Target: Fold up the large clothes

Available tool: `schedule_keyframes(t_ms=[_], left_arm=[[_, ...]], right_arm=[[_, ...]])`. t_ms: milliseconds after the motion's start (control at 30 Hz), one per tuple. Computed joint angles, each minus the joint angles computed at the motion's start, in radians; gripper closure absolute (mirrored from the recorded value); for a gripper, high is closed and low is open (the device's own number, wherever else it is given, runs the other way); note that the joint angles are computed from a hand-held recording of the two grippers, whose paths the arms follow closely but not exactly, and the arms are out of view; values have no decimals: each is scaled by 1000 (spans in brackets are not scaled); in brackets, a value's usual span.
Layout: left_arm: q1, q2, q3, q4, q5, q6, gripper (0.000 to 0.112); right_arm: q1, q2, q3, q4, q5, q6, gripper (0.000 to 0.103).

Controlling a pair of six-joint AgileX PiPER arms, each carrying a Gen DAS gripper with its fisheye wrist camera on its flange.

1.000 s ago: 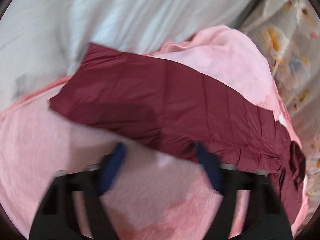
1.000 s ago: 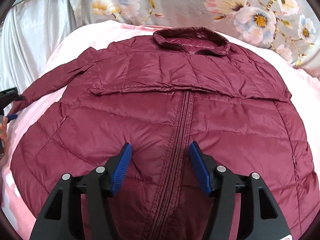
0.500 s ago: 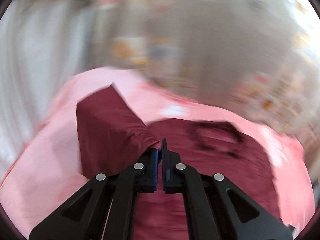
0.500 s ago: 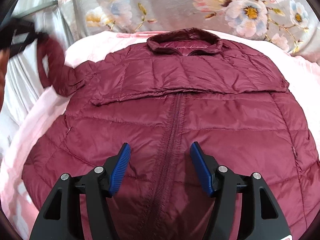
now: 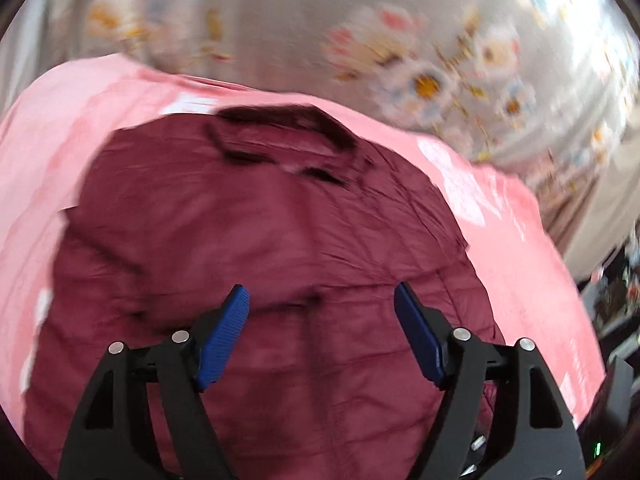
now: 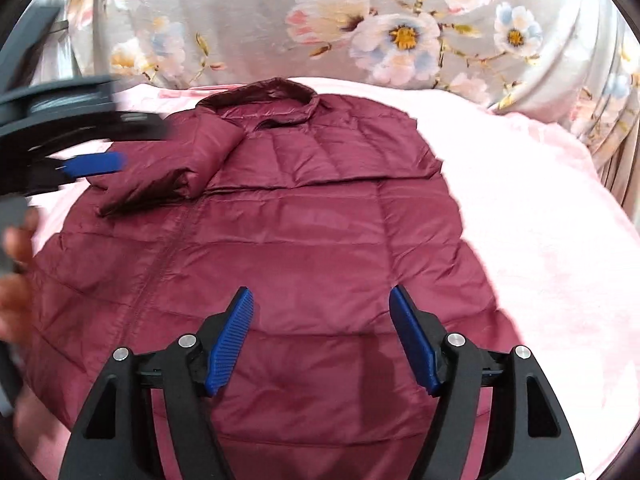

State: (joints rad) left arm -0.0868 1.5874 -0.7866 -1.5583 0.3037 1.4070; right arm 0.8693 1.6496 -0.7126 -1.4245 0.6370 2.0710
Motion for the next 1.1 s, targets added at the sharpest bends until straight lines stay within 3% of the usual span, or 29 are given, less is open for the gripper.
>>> schedule_keyframes(t_ms=[67,133,233,367,500,633,667,700,733,767,1000,1067,1100], left_arm=[[117,-16,0,54,62,-54,38],[221,19,-60,205,117,-213,38],[276,121,-193,449,93,-499,38],[311,232,-291,603,51,-681,38],[331,338,-370,752,50,-852,38],[347,386,-384,683,37,-789,38],[338,386,-378,686,16,-784,38],[330,383,-367,684,-2,-776,38],[319,383,-360,688,-23,-772,38],[313,385,-355,685,-37,-762,38],[287,386,-318,603,-117,-648,38],[297,383,-317,543,-100,-592,37],[321,380,-315,453,-60,-509,37]], right_arm=[[1,1,-22,-13,25,-48,34],[-7,8,-70,-17,13,-117,34],[-20,46,-183,-56,-65,-225,34],[-7,182,-384,-146,-178,-381,34],[14,372,-635,73,-196,-781,35],[0,507,-849,389,-158,-1161,40],[-13,531,-891,469,-153,-1246,60],[-33,550,-926,548,-151,-1307,90],[-49,557,-939,608,-154,-1327,101],[-75,541,-921,652,-183,-1308,103],[-456,227,-462,601,-593,-680,102],[-514,236,-428,601,-564,-655,99],[-533,252,-424,632,-534,-701,91]])
